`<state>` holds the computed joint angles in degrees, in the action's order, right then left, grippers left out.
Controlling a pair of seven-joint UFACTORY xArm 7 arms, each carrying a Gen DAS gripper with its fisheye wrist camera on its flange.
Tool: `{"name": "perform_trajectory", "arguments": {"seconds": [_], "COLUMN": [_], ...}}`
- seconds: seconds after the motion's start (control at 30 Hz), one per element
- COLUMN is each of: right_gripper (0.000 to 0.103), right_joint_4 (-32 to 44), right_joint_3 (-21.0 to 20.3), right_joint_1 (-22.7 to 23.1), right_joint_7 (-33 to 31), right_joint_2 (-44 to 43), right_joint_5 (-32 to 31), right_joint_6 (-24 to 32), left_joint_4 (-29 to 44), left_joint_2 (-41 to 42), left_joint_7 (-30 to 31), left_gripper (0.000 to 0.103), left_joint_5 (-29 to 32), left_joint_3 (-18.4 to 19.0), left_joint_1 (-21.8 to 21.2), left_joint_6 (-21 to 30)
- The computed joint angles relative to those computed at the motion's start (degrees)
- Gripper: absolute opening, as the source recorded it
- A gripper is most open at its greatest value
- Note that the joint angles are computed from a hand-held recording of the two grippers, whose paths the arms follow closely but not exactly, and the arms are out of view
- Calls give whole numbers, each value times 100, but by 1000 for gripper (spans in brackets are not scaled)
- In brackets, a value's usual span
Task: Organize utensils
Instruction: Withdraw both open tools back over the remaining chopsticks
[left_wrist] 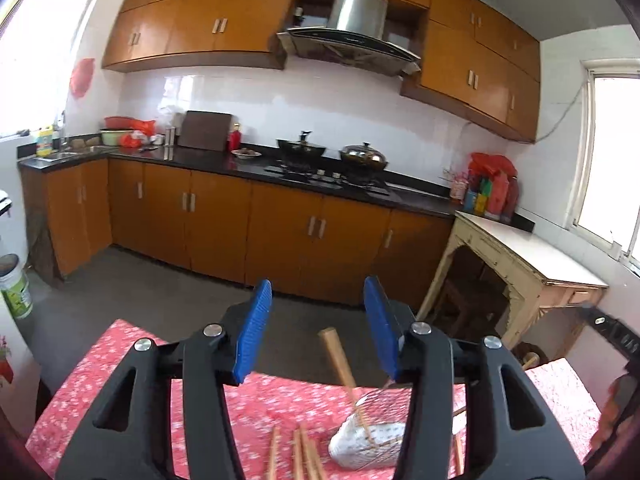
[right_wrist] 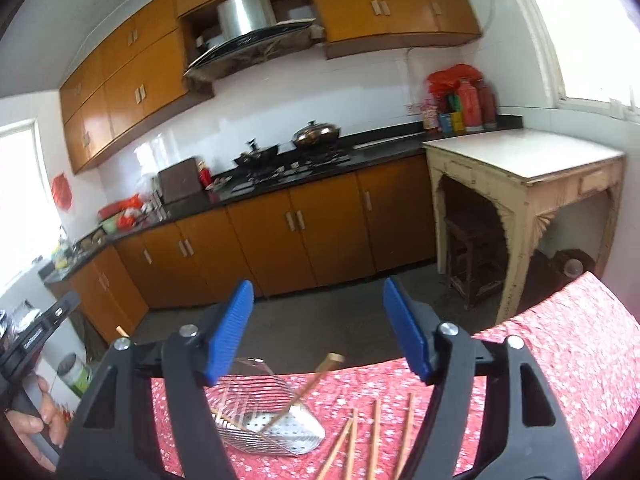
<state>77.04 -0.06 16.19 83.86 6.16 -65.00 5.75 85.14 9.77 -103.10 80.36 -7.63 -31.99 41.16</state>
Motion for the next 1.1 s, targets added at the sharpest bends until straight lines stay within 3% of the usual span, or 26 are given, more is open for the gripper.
{"name": "perform_trajectory", "arguments": {"seconds": [0.13,0.2,0.33,0.43,0.47,0.53,0.63,0.7,1.0,1.1], "right_gripper": [68,68,68,67,65,52,33,29,22,20], "right_joint_4": [-856,-1300,-2236,-2685,-2797,-2998,-3170,-3125,-2544,-2444], "right_joint_3": [-66,19,200,336,379,425,488,522,-4,-482], "right_joint_1": [-301,-494,-817,-993,-1018,-996,-822,-637,255,690], "right_joint_7": [1069,1189,961,574,456,-14,-962,-1347,-1409,-660], "right_joint_2": [-660,-888,-1059,-904,-818,-606,-302,-102,432,451], "right_joint_5": [-864,-925,-620,-147,-3,493,1390,1659,1597,978], "right_joint_6": [68,256,478,279,205,-37,-386,-371,10,-35], "left_joint_4": [-992,-1398,-2273,-2768,-2859,-3047,-3112,-3155,-2846,-2838], "left_joint_2": [-712,-945,-1242,-1218,-1184,-1061,-909,-842,-325,-242], "left_joint_7": [-286,-295,-292,-452,-467,-447,-127,-72,478,491], "left_gripper": [55,58,62,67,69,69,72,73,72,67], "left_joint_5": [42,-56,-307,-462,-572,-775,-936,-930,-1371,-1494], "left_joint_3": [-99,-206,-454,-569,-584,-601,-608,-617,-508,-405], "left_joint_1": [190,350,592,662,672,666,595,508,128,71], "left_joint_6": [126,120,187,66,7,-270,-555,-625,-773,-883]}}
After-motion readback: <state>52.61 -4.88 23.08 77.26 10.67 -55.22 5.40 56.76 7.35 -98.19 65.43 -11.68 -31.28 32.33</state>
